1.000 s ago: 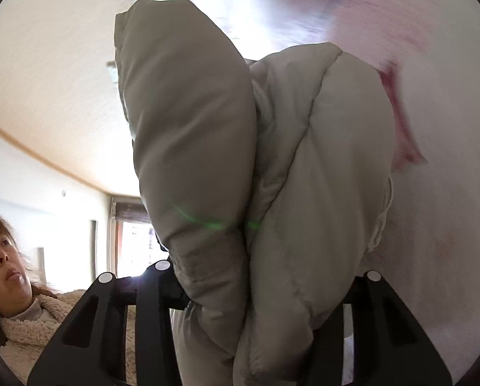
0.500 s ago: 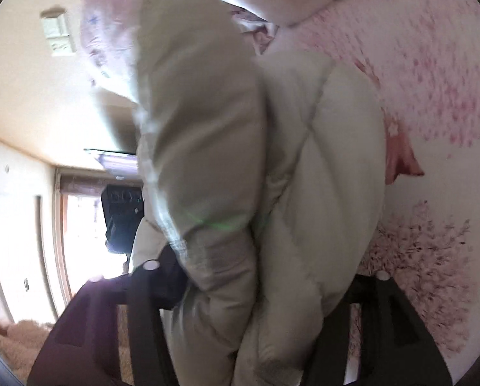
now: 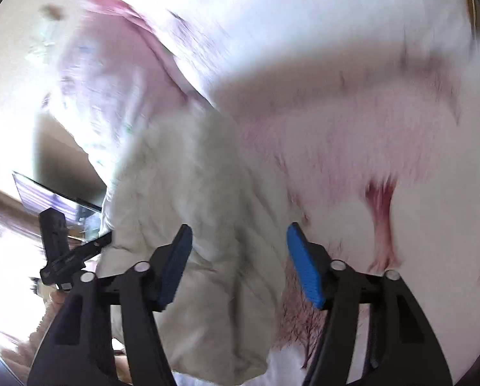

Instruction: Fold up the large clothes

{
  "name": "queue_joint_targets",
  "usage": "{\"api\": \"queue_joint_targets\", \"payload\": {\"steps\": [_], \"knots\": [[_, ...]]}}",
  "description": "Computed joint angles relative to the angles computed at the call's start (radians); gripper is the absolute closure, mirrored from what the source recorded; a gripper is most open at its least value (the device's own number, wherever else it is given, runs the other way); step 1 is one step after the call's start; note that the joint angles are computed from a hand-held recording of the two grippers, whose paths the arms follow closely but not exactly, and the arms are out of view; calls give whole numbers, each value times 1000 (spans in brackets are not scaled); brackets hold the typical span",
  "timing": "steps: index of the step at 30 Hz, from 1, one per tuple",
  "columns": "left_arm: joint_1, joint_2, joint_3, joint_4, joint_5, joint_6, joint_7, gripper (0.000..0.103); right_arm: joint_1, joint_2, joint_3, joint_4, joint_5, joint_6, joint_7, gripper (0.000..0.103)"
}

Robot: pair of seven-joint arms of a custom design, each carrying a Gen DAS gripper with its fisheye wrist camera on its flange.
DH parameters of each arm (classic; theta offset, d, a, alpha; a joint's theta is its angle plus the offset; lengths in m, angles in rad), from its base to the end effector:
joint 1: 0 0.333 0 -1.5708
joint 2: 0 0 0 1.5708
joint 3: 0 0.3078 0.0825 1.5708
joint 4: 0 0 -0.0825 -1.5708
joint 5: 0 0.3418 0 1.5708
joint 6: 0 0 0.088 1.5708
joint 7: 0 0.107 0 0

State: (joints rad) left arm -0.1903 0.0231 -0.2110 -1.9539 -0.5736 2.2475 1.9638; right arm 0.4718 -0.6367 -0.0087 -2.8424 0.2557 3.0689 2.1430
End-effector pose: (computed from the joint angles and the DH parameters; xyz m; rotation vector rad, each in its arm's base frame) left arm 0.5018 -0.2287 0.5045 1.4774 -2.4599 0.7886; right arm 0.3173 0.1356 0.4884 -1.3002 1.8713 -0.1197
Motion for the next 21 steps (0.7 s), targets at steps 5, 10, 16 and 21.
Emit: {"api": "queue_joint_targets", "payload": {"steps": [5,10,16,21], "knots": [[-34,-17,-21,3,166,61,-99,5,-7,85,100,169,-107,-254,-55,78],[-55,-131,-17,-81,208,148,-82,6,27,176,68,110,32,-232,-44,93],[-108,-267,8,-173,145,173,-19,6,-13,169,93,144,-9,-284,16,94],[-120,-219,-29,-167,296,101,-90,6,-97,285,228,288,-88,-269,133,93]]}}
